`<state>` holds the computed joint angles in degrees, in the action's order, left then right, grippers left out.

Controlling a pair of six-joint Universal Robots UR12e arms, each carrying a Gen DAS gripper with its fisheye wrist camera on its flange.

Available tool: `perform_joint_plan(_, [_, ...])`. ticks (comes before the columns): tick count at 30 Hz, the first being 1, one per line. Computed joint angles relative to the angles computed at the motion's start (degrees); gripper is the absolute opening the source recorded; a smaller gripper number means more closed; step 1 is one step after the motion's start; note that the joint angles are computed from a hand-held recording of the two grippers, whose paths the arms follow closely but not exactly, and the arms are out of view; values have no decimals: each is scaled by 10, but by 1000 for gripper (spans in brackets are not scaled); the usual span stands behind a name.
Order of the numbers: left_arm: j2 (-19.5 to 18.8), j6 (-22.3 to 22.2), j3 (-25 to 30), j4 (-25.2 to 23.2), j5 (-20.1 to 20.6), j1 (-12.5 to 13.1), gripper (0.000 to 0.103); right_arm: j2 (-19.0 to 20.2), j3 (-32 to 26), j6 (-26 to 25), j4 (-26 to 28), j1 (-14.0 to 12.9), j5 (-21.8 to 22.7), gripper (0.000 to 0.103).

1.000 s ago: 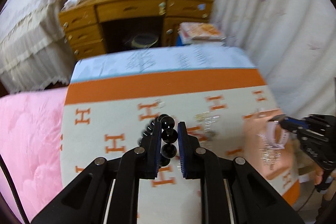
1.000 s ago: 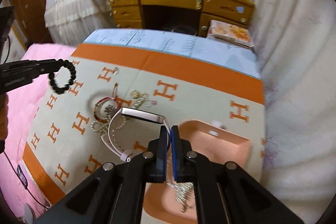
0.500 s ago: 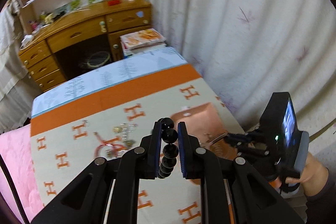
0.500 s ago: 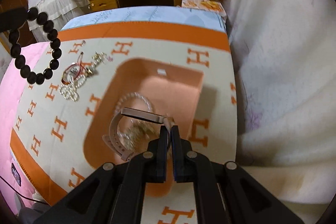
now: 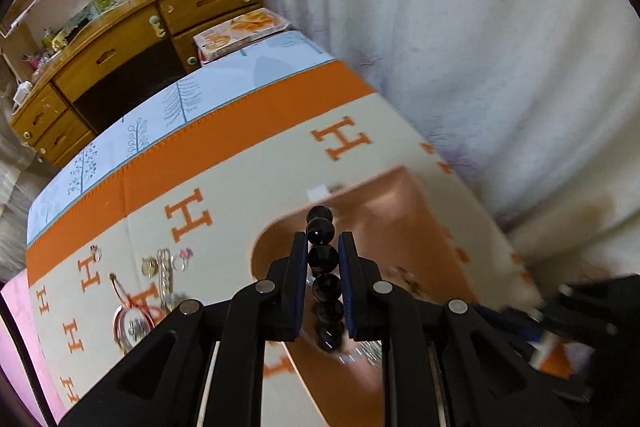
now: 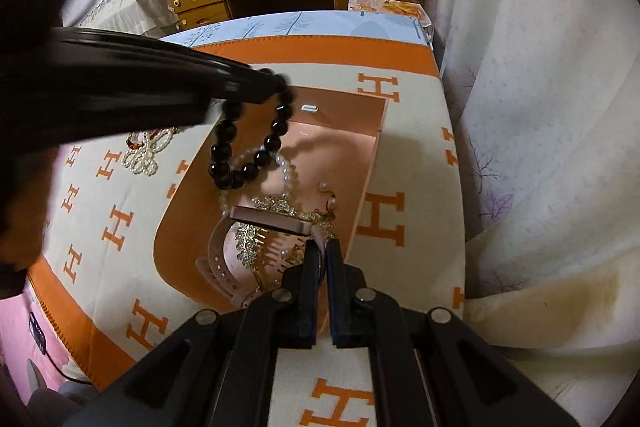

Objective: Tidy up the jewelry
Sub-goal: 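Carry the watch and bead bracelet into the pink tray and release both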

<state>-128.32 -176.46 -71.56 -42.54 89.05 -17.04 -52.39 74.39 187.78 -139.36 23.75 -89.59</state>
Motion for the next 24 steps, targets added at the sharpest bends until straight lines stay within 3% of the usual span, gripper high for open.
perform_joint_plan(1, [-3,-1,2,0,-1,1,14,0,0,0,0,0,2,4])
perform_joint_plan(3, [-5,-1,2,-4,-17,4,25,4,-4,-1,4,-1,5,4])
perform_joint_plan(5, [-4,-5,1,-8,-34,8,51,6,-8,0,7,-1,8,7])
perform_joint_plan(6, [-1,-6,-4,-2,-34,9,55,9,-12,0,9,-1,10,8])
perform_joint_plan(16, [28,-16,-34,24,-56,23,57,25,-38,-4,30,3,28,9])
perform_joint_plan(24, [53,-39,-70,39,-73,40,57,17,-33,-12,24,4,28,9])
